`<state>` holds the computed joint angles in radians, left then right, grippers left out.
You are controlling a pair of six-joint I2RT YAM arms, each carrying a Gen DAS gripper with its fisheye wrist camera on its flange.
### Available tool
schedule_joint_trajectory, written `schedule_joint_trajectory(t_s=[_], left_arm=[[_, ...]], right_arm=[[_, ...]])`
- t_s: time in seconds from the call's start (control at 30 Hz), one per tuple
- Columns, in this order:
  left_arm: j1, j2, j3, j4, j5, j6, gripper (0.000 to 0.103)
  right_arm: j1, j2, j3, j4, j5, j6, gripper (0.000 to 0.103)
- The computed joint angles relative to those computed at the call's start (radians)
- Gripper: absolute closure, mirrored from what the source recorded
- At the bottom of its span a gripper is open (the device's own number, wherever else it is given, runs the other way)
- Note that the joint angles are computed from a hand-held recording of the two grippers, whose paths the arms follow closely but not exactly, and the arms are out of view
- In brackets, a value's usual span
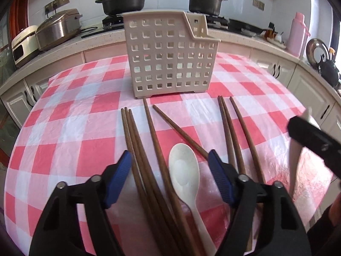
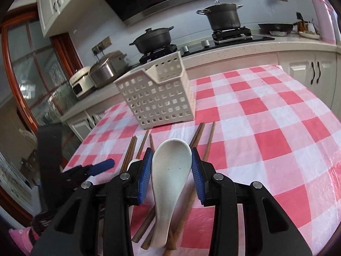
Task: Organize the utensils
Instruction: 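Lift the white spoon with the right tool while the left tool grasps the other spoon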
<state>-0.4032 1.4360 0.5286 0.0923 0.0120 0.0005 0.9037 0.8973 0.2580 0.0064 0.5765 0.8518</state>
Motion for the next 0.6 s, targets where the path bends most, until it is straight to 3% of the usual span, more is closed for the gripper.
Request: schedule_joint_trajectory(t_s=[0.17, 0.4, 0.57, 0.6], left_arm=[[-0.041, 0.054, 0.034, -0.017, -0.056, -0.011, 0.044], [-0.073, 0.085, 0.038, -0.003, -0.086, -0.002, 0.070], [-0.025, 0.033, 0.009, 0.006, 0.010, 0.004, 0.082], [-0.018, 0.025, 0.003, 0.007, 0.021, 0.007, 0.089]], right_arm=[[-0.001, -0.017, -0.028, 0.023, -0.022, -0.001, 0.068], [0.018, -0.006, -0.032, 0.038, -0.014, 0.005, 0.068], [0.020, 0.016, -0.023, 0.042, -0.011, 0.008, 0.068], [0.024, 0.027, -0.019, 0.044, -0.008, 0.009, 0.068]])
